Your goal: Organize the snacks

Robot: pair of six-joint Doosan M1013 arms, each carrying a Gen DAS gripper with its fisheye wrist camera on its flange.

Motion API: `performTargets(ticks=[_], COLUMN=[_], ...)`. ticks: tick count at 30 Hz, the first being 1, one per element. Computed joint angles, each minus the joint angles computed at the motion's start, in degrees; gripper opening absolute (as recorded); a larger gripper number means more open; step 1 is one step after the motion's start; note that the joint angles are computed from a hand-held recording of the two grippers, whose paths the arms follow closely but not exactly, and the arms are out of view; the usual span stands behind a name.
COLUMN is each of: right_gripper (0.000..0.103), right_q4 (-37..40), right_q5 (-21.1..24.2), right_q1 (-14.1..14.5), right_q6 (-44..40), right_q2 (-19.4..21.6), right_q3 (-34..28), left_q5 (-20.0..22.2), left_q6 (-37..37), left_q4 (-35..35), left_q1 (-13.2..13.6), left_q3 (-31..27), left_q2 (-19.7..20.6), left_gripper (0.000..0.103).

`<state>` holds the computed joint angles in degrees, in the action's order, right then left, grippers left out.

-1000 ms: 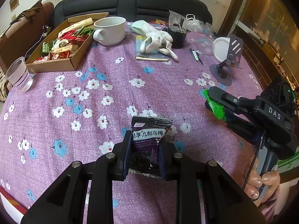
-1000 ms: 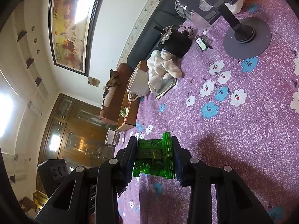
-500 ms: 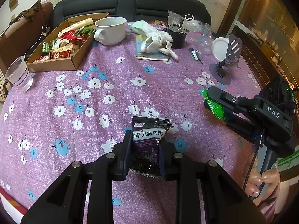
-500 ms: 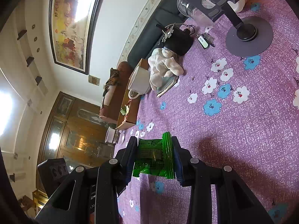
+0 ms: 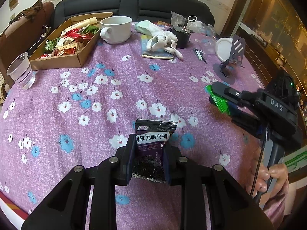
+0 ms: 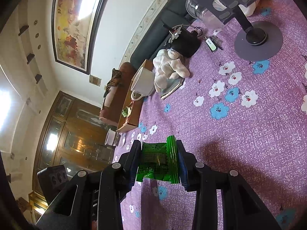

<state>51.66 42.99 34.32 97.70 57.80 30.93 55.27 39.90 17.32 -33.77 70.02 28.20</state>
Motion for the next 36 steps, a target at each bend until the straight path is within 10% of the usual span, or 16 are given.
performTargets(ticks=[18, 25, 36], right_gripper=[0.037, 0.037, 0.038], right_q4=[-5.95, -11.34, -11.56], right_q5=[-0.02, 1.67, 9.12], right_q1=[2.38, 8.07, 18.42], right_q6=[-1.17, -1.41, -4.42], right_q2=[-1.54, -6.98, -6.18], right_q3=[-1.11, 3.85, 0.37], left_q5=[-9.64, -7.88, -2.93], left_q6=[-12.95, -26.33, -30.62], left_q4=[16.36, 29.05, 24.14], left_q1=[-4.29, -9.12, -11.99], left_q3=[23.72, 35.78, 42.96], left_q2=[-22.22, -33.26, -39.89], left_gripper=[0.023, 0.023, 0.023])
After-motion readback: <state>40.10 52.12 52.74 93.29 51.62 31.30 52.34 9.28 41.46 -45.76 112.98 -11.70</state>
